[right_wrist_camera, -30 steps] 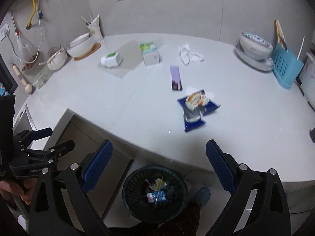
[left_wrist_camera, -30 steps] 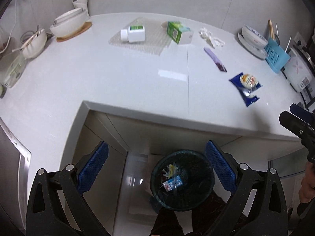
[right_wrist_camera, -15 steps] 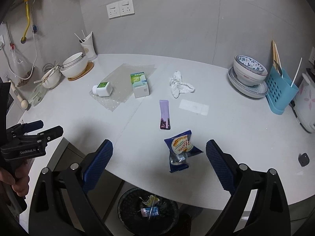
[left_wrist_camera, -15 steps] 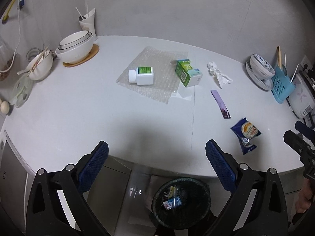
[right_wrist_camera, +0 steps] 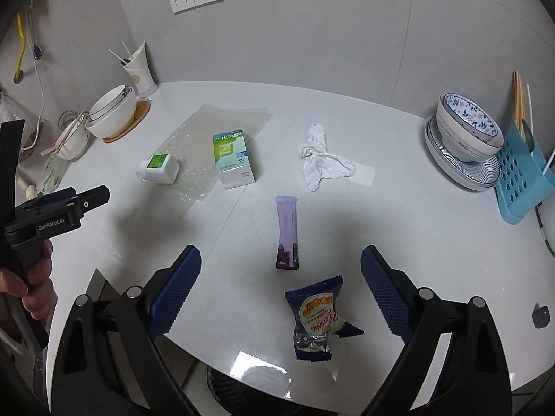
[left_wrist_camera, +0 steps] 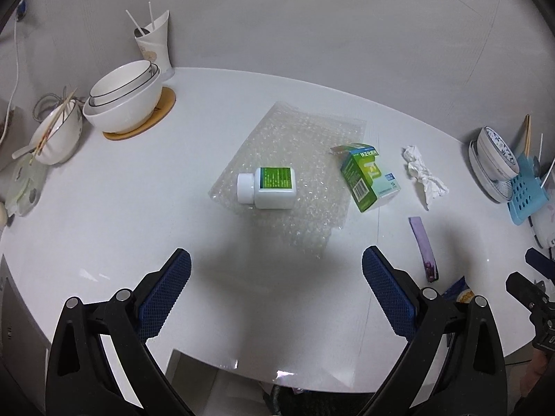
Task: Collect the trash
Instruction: 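Raise both tools back over the counter toward the remaining trash, then grasp the white pill bottle with the left gripper while the right grasps the purple packet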
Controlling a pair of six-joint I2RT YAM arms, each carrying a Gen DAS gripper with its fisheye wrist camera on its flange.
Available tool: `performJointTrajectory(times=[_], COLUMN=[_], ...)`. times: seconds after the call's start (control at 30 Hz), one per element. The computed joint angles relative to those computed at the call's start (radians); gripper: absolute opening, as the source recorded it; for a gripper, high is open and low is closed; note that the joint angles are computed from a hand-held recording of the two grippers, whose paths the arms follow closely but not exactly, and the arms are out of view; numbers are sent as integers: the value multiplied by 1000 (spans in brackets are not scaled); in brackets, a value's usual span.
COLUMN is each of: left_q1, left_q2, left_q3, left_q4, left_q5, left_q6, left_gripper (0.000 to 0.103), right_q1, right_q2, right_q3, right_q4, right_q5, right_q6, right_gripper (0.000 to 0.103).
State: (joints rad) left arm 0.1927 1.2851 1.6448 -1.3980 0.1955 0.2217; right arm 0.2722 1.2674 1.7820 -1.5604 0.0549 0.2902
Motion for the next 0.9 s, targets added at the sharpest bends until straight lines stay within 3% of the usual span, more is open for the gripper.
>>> performJointTrajectory(times=[0.4,0.7,0.9], left_q1=[-74,-91,-100], left_q2=[239,339,384], left_q3=[-60,-21,9], left_q4=[198,225,232], left_q5=[-95,-115,-133], left_q6=[-73,-89,-89], left_gripper=[96,95,87], right_q1=[-77,-106,-91], right_q2=[152,246,287], right_q3=[-88,-128,-148], right_q4=[83,116,137], right_q5=[-66,-112,-124], right_q6=[-59,-61,-50], right_gripper=[73,60,47])
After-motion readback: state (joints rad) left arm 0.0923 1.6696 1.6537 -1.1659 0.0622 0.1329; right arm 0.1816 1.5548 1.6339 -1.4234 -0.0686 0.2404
